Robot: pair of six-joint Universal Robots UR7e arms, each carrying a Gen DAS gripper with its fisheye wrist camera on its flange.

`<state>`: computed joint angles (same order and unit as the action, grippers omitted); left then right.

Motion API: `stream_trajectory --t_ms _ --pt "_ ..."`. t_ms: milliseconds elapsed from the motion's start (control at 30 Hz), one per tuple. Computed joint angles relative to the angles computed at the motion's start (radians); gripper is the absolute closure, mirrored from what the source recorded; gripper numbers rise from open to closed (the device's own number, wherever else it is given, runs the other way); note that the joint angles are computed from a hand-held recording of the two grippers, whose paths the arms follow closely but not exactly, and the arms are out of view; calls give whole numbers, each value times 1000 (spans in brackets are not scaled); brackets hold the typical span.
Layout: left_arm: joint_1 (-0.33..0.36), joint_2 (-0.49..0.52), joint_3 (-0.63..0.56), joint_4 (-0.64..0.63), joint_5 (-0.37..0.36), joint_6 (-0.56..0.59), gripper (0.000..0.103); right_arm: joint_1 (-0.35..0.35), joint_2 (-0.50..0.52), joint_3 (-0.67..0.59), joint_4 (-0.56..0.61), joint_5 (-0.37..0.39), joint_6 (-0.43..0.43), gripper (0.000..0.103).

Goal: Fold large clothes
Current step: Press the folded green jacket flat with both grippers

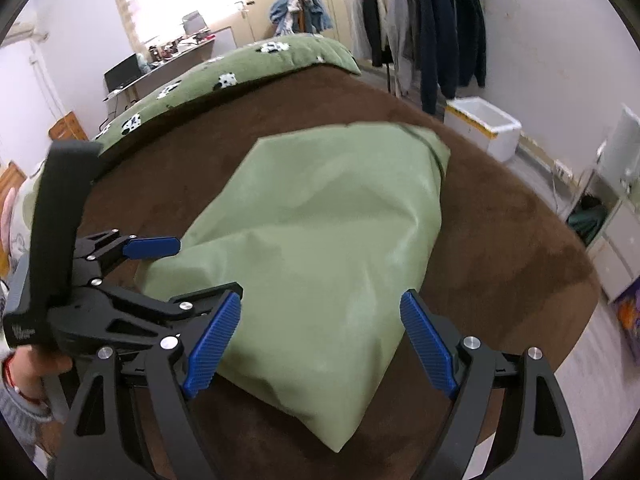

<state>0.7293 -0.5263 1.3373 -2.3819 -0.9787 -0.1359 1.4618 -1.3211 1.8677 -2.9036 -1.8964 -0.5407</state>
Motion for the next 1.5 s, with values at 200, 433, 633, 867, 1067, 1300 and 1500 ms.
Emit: stream_trajectory --t_ms 200,433,633,867,1067,1300,1500 --pt "14 -28 107 -140 -21 52 6 -30 22 17 7 1 8 22" --pt "48 -54 183 -225 -83 110 6 -47 73 -27 -3 -24 15 22" --pt "59 -57 220 -287 -84 146 6 -55 117 -64 -7 -34 23 14" --pt "74 -56 228 -311 -105 148 6 -68 147 -102 -1 -24 50 12" --pt "77 -53 228 -324 -107 154 5 -65 144 -105 8 -22 58 12" --pt "75 -48 215 -309 -97 170 5 -56 115 -93 29 -20 90 11" --pt "76 -55 204 -307 -111 108 5 -29 69 -38 -34 -43 98 5"
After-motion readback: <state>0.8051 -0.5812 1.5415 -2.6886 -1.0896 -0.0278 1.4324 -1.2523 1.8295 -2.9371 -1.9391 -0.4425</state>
